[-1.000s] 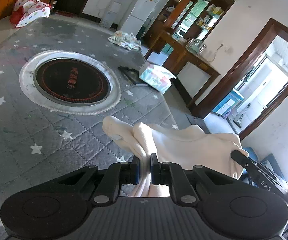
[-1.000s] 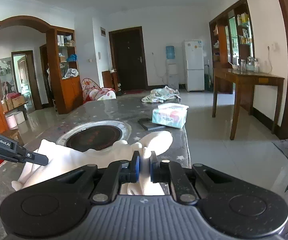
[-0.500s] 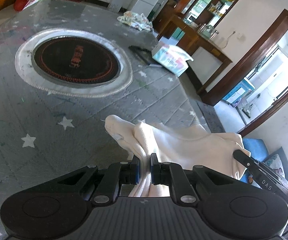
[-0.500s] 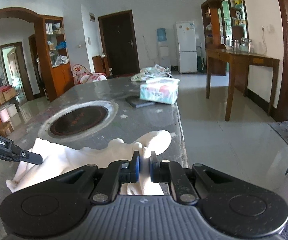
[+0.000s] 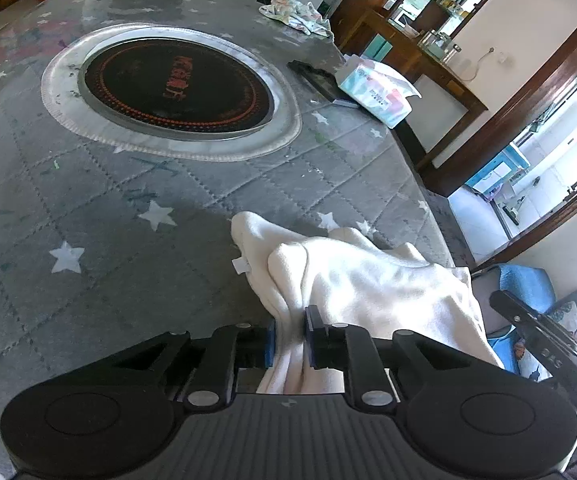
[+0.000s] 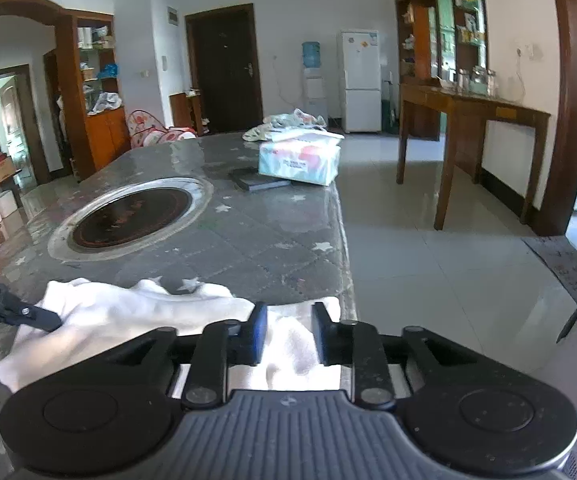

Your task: Fold clothes

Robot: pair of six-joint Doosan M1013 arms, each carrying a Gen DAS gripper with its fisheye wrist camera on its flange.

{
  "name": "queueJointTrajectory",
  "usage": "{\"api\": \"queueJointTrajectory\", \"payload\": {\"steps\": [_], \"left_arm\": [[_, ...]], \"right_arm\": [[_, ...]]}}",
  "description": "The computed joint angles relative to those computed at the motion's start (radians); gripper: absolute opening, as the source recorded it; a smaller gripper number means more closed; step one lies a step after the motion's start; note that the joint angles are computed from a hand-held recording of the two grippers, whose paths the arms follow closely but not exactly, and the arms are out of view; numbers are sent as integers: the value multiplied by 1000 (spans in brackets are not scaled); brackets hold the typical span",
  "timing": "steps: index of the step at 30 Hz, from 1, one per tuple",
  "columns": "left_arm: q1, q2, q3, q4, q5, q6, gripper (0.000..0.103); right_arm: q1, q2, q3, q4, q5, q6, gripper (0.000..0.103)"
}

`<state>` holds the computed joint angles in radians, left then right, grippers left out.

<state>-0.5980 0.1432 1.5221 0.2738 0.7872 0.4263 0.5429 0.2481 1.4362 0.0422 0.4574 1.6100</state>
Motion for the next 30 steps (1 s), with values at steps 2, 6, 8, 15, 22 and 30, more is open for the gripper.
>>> {"api": "queueJointTrajectory", "payload": {"steps": [2, 6, 8, 15, 22, 30], "left_arm": [[-6, -4, 1, 21, 9, -9, 21], [-27, -16, 4, 80, 32, -25, 31], [-38, -21, 7, 105, 45, -30, 34], [-69, -31, 21, 160, 87, -36, 45], [-86, -28, 21, 197, 153, -31, 46], [-112, -27, 15, 231, 142, -16, 50]], "right_arm": [[3, -7, 6, 49, -4, -71, 36], [18, -22, 25, 109, 3, -173, 51], [25, -26, 31, 135, 14, -207, 53], [46, -21, 31, 101, 57, -209, 65], [53, -15, 26, 27, 97, -162, 76], [68, -27, 35, 32, 82, -184, 90]]}}
